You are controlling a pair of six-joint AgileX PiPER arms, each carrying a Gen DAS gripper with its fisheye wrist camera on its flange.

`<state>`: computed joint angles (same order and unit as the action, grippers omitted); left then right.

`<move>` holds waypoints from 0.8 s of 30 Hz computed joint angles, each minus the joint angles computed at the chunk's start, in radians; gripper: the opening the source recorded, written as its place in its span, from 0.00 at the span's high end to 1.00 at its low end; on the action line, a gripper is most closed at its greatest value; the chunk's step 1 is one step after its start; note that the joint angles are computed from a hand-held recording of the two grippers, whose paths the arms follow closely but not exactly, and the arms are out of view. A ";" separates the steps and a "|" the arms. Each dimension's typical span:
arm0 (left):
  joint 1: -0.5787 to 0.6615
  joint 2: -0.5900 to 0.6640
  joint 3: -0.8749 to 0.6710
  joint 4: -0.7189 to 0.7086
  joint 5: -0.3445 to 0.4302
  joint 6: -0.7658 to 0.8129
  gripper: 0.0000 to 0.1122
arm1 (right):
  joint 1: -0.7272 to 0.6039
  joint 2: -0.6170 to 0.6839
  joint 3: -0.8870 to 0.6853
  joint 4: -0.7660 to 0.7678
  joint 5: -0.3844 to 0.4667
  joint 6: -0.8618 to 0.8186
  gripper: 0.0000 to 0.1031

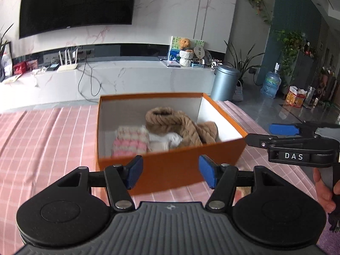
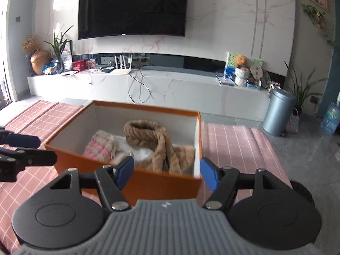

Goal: Organize soft objects
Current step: 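Withdraw both grippers from the box toward the remaining items, then grasp the bear-shaped sponge with the right gripper while the left grasps the yellow snack packet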

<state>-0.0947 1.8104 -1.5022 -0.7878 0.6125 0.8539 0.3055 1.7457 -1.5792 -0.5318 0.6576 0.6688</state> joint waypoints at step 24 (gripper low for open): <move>-0.088 -0.024 0.309 0.166 -0.128 -0.509 0.28 | 0.131 -0.151 0.451 -0.215 -0.083 0.329 0.33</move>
